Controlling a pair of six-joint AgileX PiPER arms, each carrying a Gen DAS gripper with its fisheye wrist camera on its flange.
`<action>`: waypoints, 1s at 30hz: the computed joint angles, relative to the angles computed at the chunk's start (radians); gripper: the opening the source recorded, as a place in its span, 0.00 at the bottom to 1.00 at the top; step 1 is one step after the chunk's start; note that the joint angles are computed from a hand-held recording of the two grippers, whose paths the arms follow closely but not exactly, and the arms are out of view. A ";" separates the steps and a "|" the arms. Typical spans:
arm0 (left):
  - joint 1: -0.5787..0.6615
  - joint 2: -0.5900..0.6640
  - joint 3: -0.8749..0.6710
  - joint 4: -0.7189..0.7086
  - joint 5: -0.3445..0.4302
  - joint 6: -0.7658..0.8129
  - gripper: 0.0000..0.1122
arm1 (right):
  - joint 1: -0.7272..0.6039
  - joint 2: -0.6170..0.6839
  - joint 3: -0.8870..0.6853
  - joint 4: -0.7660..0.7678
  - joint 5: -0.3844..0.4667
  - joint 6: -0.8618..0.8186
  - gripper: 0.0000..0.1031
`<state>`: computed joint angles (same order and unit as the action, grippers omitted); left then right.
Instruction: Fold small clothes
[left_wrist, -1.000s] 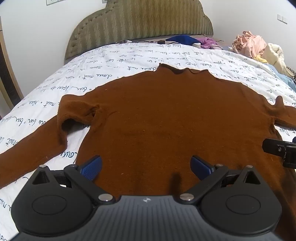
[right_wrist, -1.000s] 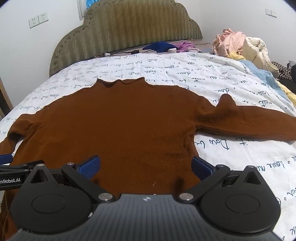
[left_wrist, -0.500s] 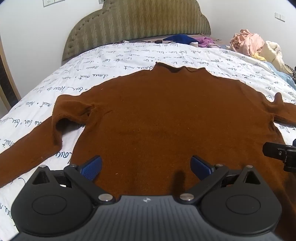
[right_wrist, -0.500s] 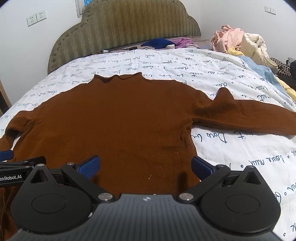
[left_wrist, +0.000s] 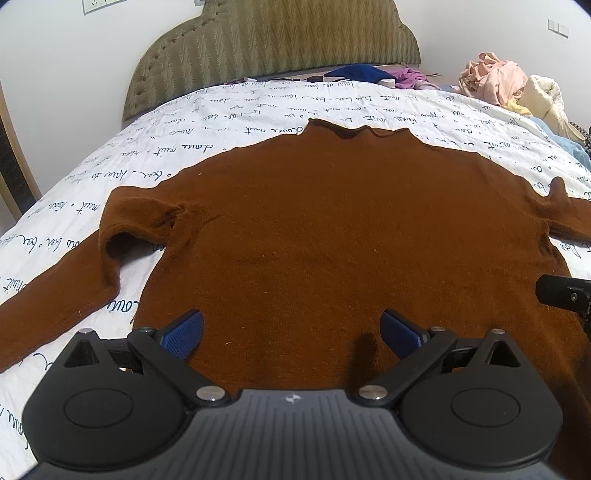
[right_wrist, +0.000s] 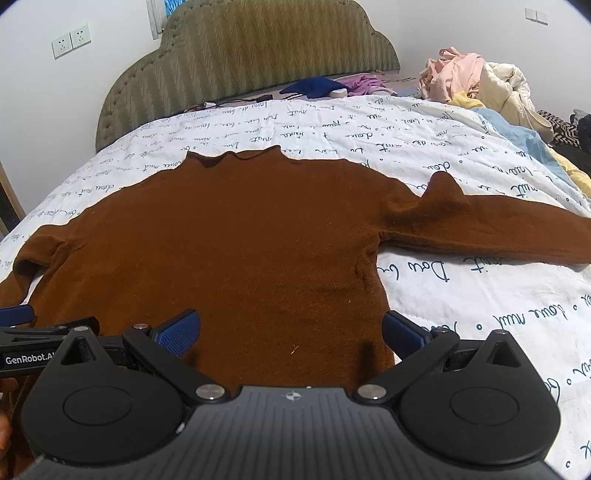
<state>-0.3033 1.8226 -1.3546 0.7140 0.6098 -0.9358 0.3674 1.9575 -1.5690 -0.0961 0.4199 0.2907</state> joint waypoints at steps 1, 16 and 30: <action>-0.001 0.002 -0.003 -0.001 0.002 0.001 0.91 | -0.001 0.000 -0.002 0.005 0.002 -0.006 1.00; -0.003 0.016 -0.022 -0.021 0.009 0.024 0.91 | -0.008 -0.010 0.011 0.034 -0.011 -0.032 1.00; -0.009 0.034 -0.044 -0.035 0.017 0.047 0.91 | -0.028 -0.012 0.026 0.144 -0.039 -0.120 1.00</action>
